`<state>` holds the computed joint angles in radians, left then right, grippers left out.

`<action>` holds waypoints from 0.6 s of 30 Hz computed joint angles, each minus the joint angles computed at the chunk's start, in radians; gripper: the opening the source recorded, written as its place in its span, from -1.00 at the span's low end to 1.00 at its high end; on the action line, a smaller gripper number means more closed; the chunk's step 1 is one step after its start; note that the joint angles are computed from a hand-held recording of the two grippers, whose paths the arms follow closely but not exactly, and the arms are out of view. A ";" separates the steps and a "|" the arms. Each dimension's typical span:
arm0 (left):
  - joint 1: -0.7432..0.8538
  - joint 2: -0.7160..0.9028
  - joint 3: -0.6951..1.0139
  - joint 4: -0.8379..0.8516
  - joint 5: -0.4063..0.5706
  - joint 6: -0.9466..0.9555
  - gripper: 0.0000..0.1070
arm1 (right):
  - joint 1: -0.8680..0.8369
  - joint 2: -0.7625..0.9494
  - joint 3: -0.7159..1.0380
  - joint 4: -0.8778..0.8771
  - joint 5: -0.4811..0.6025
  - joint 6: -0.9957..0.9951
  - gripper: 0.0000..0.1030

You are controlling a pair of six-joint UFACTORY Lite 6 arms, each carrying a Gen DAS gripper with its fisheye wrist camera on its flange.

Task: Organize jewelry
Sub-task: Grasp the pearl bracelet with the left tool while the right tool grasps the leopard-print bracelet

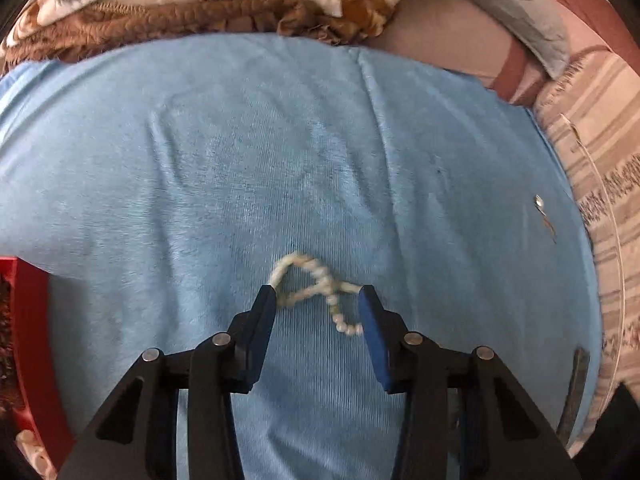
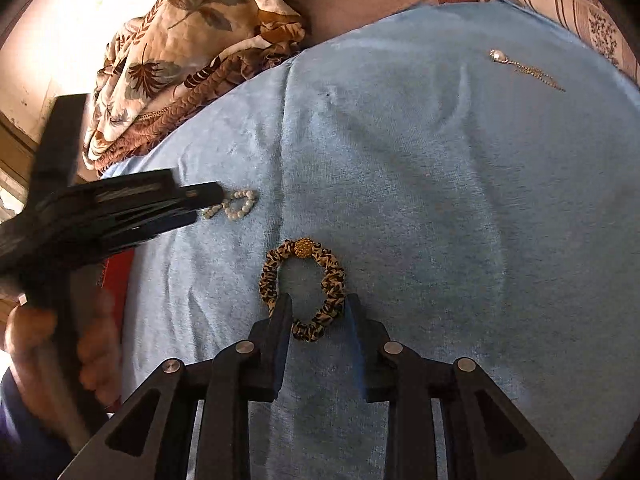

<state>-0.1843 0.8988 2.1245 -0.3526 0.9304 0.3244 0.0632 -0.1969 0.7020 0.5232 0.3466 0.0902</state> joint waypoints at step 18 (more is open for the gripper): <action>0.144 -0.473 -0.492 -0.185 -0.022 0.316 -0.92 | 0.072 -0.107 -0.039 -0.038 -0.086 0.015 -0.80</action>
